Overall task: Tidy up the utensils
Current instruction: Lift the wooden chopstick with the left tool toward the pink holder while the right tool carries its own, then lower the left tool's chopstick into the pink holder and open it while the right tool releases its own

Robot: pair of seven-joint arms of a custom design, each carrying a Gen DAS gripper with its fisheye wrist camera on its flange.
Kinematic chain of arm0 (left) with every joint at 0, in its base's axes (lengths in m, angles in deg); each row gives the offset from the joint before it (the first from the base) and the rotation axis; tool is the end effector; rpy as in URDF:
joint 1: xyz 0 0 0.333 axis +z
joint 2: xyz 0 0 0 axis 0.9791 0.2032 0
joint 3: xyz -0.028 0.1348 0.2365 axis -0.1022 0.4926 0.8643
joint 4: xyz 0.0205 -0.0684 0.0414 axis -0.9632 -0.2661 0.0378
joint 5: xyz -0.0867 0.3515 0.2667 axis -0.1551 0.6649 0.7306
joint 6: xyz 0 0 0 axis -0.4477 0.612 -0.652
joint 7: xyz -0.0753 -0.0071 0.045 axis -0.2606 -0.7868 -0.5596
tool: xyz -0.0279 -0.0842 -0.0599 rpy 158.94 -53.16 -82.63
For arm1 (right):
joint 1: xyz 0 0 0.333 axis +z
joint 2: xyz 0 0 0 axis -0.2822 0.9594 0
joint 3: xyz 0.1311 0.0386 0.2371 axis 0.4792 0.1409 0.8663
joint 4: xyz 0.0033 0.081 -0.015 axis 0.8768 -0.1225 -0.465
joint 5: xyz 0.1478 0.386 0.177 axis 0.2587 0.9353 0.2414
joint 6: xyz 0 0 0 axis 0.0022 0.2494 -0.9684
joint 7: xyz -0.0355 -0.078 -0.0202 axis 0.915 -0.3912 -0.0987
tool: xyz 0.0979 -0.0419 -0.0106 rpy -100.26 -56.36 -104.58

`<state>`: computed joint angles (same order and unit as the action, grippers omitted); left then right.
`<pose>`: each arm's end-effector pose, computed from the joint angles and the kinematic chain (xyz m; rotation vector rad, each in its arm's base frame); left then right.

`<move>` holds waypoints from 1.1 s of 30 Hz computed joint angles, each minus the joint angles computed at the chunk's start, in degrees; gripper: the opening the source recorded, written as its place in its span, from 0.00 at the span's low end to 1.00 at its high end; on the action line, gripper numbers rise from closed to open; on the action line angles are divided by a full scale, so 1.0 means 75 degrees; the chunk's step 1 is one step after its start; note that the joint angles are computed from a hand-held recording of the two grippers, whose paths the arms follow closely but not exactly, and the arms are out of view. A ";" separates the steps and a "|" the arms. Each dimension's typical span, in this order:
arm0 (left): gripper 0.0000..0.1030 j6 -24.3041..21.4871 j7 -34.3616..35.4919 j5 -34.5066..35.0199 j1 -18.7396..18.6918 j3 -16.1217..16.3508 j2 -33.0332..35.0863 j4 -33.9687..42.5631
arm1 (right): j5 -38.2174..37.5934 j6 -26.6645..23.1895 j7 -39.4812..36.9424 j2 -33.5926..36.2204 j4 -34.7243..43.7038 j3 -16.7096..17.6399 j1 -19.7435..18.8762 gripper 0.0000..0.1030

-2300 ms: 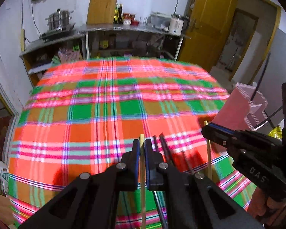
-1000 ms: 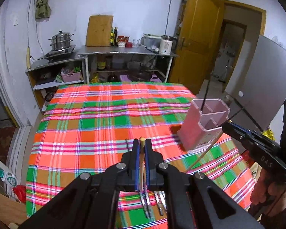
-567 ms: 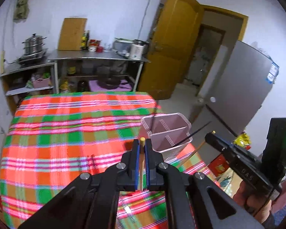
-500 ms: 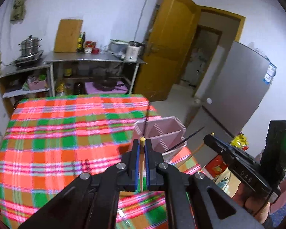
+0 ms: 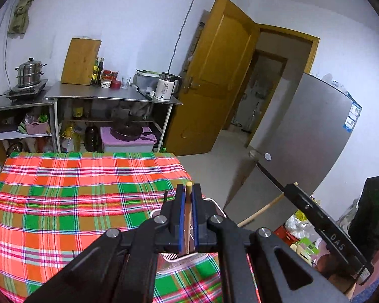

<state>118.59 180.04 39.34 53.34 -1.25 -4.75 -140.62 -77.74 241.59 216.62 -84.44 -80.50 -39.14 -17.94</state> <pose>0.4641 -0.1730 0.6677 -1.3856 2.1429 -1.4770 0.3579 0.2605 0.6442 -1.2014 1.5499 -0.8034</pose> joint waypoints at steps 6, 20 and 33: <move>0.05 0.0099 -0.0119 0.0085 0.0105 -0.0132 0.0421 -0.0029 | -0.0099 0.0092 0.0089 0.0560 0.0105 0.0182 -0.0199 0.05; 0.10 -0.0022 0.0043 -0.0029 0.0232 -0.0276 0.0747 -0.0227 | -0.0379 -0.0189 0.0051 0.1517 0.0088 -0.0292 0.0355 0.05; 0.27 0.0194 0.0619 -0.0243 0.0159 -0.0063 -0.0016 -0.0740 | -0.0631 -0.0274 0.0262 0.1073 -0.0003 -0.0245 0.0450 0.12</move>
<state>120.04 184.68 37.52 54.53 -1.72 -4.87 -146.17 -82.48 239.54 218.58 -76.39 -80.53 -40.98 -14.56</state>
